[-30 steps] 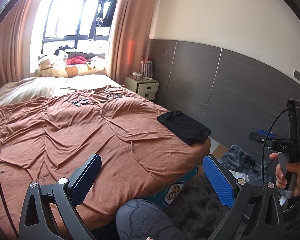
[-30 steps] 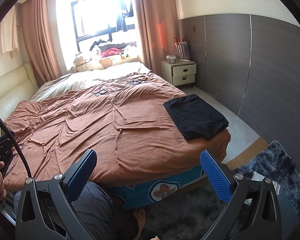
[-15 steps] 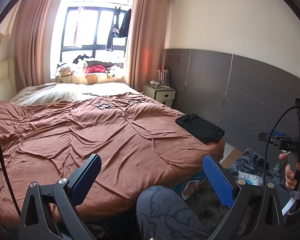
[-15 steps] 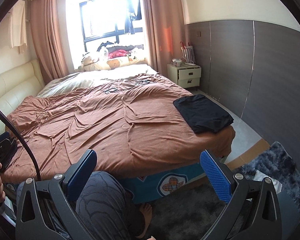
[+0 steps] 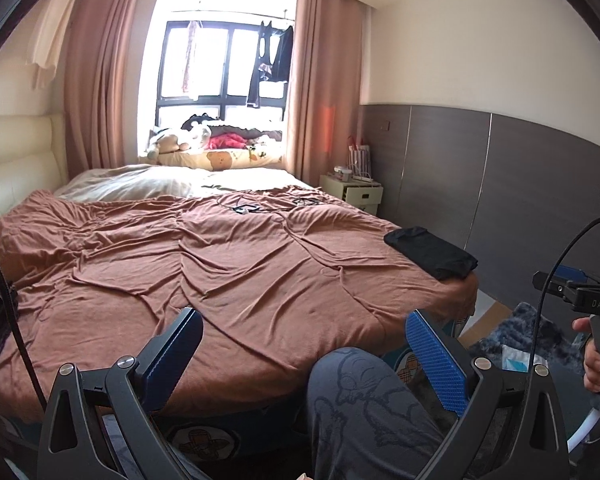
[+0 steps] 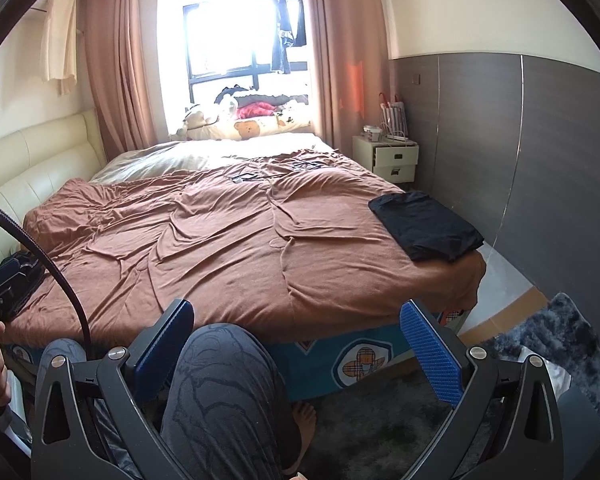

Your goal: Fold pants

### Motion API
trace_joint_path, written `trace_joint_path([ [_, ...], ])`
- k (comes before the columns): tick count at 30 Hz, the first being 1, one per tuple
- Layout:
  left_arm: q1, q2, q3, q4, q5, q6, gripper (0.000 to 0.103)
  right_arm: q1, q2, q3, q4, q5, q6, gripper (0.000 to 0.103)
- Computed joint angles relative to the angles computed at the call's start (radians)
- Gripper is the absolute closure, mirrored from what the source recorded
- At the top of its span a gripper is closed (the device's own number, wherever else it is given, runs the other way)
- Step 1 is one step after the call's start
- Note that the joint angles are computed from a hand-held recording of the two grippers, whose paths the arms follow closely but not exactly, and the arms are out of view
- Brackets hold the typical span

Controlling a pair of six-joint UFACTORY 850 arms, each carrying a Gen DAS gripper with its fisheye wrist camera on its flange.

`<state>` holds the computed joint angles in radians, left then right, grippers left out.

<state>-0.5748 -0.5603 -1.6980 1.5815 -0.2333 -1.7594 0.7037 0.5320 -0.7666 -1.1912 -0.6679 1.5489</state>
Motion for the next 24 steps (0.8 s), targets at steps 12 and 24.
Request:
trace_joint_path([
  [12,-0.003,0.054,0.108,0.193,-0.056,-0.210,0.001,0.058,-0.033,0.050,-0.108,0.008,0.188,0.000],
  [24,-0.008,0.064,0.143,0.268,-0.081,-0.278,0.001,0.079,-0.063,0.054,-0.131,0.032,0.274,0.000],
])
